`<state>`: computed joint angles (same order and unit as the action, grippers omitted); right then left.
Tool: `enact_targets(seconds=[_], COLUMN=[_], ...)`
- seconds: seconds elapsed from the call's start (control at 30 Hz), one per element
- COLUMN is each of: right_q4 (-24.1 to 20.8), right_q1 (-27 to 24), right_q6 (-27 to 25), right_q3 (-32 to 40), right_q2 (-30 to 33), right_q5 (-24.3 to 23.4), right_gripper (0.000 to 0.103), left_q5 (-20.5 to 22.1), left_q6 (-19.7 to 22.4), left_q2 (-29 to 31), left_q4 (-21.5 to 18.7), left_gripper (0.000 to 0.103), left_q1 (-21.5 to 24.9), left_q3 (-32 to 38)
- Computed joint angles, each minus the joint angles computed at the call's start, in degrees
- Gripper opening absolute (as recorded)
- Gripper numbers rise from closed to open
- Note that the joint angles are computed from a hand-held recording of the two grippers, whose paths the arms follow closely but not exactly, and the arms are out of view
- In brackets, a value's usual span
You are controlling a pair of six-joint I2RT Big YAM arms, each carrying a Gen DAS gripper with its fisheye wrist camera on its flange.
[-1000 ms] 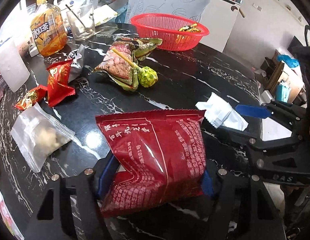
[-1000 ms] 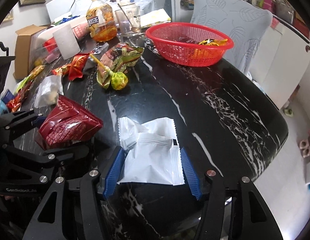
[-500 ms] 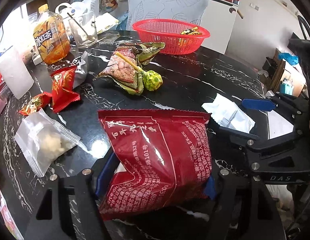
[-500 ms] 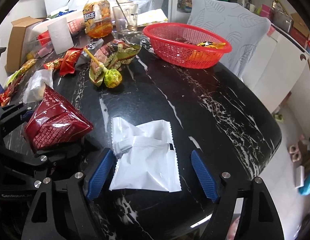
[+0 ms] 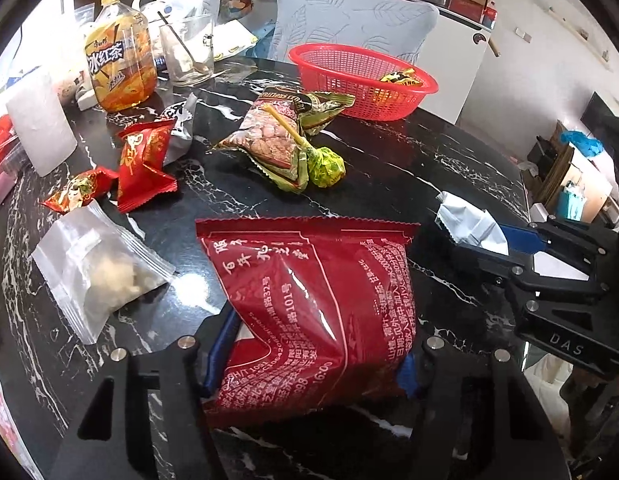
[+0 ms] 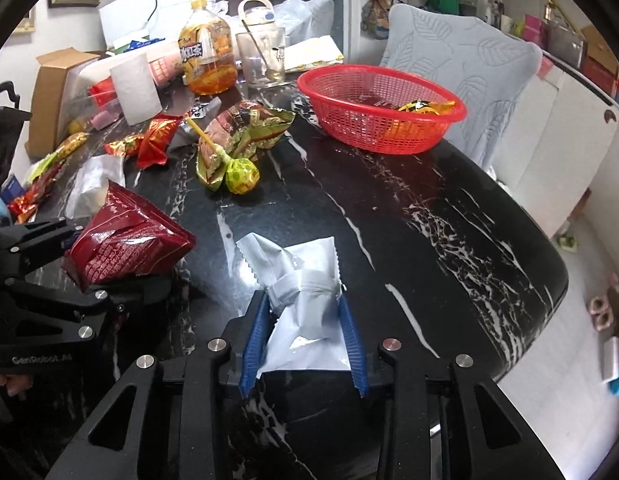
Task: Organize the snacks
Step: 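Grasp the white packet with the right gripper while the left gripper holds the red bag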
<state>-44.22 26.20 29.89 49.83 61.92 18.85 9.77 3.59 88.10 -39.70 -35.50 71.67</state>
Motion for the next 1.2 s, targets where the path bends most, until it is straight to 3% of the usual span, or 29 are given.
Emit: enact_targets(seconds=[0.77, 1.2], right_q4=[1.23, 1.57], right_q1=[-0.04, -1.44], right_q6=[-1.29, -1.85], right_q3=[0.96, 1.83], right_q2=[0.51, -0.32], right_q5=[-5.76, -8.32], right_gripper=[0.034, 0.034], left_q5=[2.54, 1.63], left_q6=[-1.14, -0.88], left_q2=[0.19, -0.61], left_q4=[-1.16, -1.06], left_gripper=[0.063, 0.063], left_q1=[1.3, 0.69], left_q3=[0.9, 3.31])
